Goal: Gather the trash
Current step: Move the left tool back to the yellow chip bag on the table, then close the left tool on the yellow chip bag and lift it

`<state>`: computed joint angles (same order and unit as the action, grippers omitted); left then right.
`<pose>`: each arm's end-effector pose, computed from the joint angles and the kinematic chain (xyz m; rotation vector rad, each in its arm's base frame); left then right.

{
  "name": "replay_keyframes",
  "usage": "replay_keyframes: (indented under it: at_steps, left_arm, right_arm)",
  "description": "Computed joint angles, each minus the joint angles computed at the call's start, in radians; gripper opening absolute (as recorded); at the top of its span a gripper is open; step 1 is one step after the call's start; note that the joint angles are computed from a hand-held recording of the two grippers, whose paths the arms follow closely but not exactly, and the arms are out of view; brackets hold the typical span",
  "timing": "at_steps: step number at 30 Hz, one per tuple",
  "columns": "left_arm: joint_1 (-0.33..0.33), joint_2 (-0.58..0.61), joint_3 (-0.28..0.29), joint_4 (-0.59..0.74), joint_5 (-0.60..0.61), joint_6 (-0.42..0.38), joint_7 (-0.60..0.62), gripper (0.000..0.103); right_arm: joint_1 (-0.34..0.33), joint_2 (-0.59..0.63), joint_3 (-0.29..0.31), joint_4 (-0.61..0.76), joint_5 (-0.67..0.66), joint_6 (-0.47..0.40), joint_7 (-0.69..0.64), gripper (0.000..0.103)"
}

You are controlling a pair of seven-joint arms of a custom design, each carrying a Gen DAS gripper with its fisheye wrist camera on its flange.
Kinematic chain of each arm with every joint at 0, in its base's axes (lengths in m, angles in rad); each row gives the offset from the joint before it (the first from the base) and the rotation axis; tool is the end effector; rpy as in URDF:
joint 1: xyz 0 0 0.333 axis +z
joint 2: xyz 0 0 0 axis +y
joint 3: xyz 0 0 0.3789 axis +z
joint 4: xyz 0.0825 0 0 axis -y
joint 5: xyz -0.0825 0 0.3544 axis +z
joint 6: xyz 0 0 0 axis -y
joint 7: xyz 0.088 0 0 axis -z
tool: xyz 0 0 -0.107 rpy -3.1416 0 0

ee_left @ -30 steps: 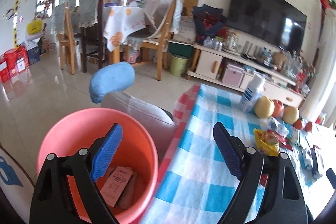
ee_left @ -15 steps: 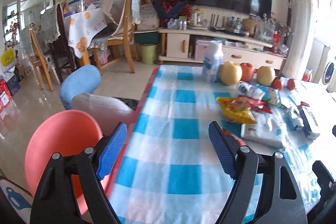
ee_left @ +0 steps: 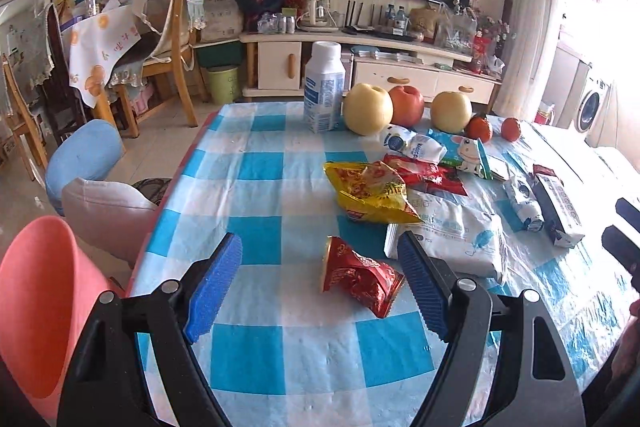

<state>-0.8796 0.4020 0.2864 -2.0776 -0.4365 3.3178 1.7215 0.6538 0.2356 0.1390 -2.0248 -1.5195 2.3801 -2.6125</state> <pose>0.5401 -0.3387 0.4222 -1.4453 2.0693 -0.9855 0.4327 0.4168 0.4330 -1.4524 1.7284 -0.9306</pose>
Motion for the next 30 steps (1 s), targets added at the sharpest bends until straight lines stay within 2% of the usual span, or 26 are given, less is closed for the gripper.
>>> replay_keyframes:
  at_steps: [4, 6, 9, 10, 13, 15, 20, 23, 26, 30]
  left_arm:
    - [-0.012, 0.032, 0.007, 0.05, 0.036, -0.042, -0.008, 0.08]
    - [0.035, 0.044, -0.046, 0.081, 0.071, -0.06, -0.017, 0.08]
    - [0.019, 0.079, -0.023, 0.139, 0.118, -0.101, -0.051, 0.08]
    - [0.028, 0.089, -0.032, 0.158, 0.131, -0.115, -0.06, 0.08]
    - [0.115, 0.118, -0.128, 0.226, 0.152, -0.161, -0.08, 0.08]
    - [0.145, 0.147, -0.155, 0.279, 0.164, -0.193, -0.109, 0.08]
    - [0.157, 0.226, -0.14, 0.407, 0.212, -0.293, -0.213, 0.08]
    - [0.187, 0.259, -0.164, 0.461, 0.234, -0.336, -0.254, 0.08]
    - [0.222, 0.287, -0.195, 0.51, 0.252, -0.382, -0.293, 0.08]
    - [0.267, 0.315, -0.238, 0.558, 0.266, -0.425, -0.355, 0.08]
  right_arm:
    - [-0.032, -0.043, -0.011, -0.046, -0.016, 0.024, 0.062, 0.099]
    - [-0.057, -0.058, -0.014, -0.068, 0.007, 0.043, 0.075, 0.099]
    - [-0.093, -0.074, -0.019, -0.096, 0.031, 0.082, 0.082, 0.099]
    - [-0.102, -0.077, -0.019, -0.101, 0.046, 0.088, 0.067, 0.099]
    - [-0.122, -0.08, -0.022, -0.112, 0.079, 0.099, 0.029, 0.099]
    - [-0.143, -0.076, -0.029, -0.117, 0.073, 0.154, 0.028, 0.099]
    - [-0.173, -0.022, -0.042, -0.075, 0.042, 0.287, -0.009, 0.099]
    - [-0.179, 0.033, -0.051, -0.012, 0.012, 0.397, -0.073, 0.099]
    - [-0.182, 0.096, -0.064, 0.052, 0.036, 0.49, -0.175, 0.099]
    - [-0.189, 0.172, -0.078, 0.117, 0.153, 0.592, -0.36, 0.099]
